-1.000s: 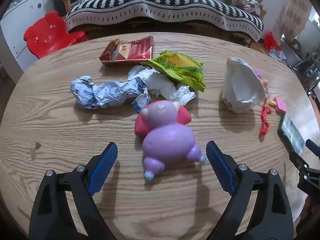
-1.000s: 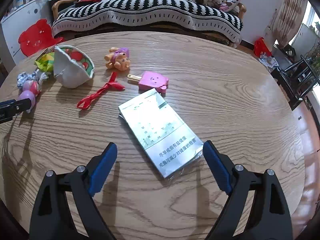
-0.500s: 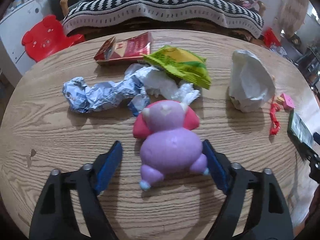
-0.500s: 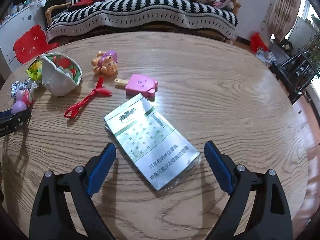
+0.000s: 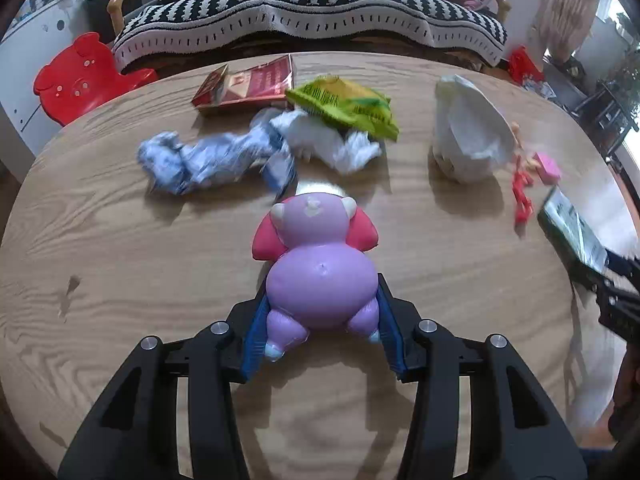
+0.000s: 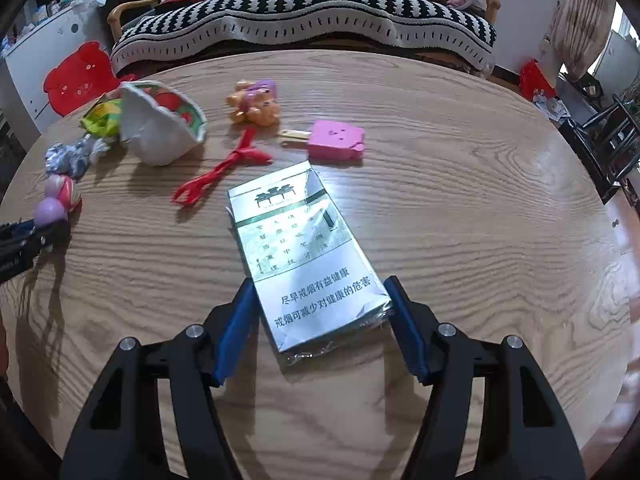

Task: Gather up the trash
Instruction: 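Grasp the pink-purple pig toy with the left tool while the right tool grasps the white cigarette pack, then carry the pig toy and cigarette pack over the trash bin with both tools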

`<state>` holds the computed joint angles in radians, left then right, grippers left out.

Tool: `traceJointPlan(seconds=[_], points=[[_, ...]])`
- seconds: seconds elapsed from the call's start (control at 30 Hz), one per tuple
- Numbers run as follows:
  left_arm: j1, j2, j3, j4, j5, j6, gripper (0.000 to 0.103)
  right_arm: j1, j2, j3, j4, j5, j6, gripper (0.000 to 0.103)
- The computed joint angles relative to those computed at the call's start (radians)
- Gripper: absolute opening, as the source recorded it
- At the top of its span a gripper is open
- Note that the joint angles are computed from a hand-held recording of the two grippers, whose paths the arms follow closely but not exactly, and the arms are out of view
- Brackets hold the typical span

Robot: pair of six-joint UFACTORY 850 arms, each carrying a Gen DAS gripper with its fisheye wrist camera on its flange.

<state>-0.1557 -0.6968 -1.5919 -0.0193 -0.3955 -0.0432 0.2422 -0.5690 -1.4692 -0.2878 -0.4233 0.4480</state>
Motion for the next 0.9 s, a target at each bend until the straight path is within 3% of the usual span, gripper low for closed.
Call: traceJointPlan(seconds=[0.3,0.37,0.47,0.6,0.7,0.83,0.9], points=[[0.03,0.239,0.297,-0.322,0.066,0.324,0.047,0.081,0.115,0.093,0.239,0.069,-0.179,0.062],[0.04,0.294,0.353,-0.412,0.068,0.407,0.047,0.118,0.143,0.122,0.187,0.074,-0.133,0.062],[0.037,0.41,0.481,-0.372,0.151,0.414,0.047,0.168,0.204,0.188,0.167,0.085,-0.105,0.062],[0.062,0.528,0.635,-0.563,0.154,0.618,0.048,0.225,0.285,0.281,0.23,0.122,-0.157,0.062],[0.086,0.565,0.709,-0.637,0.138,0.689,0.048,0.263,0.312,0.32,0.162,0.136,-0.079,0.062],[0.103,0.563,0.74,-0.702,0.096,0.733,0.048,0.286,0.329,0.356,0.212,0.142,-0.106,0.062],[0.095,0.577,0.753,-0.713,0.113,0.758,0.048,0.292,0.344,0.38,0.261,0.148,-0.144,0.062]])
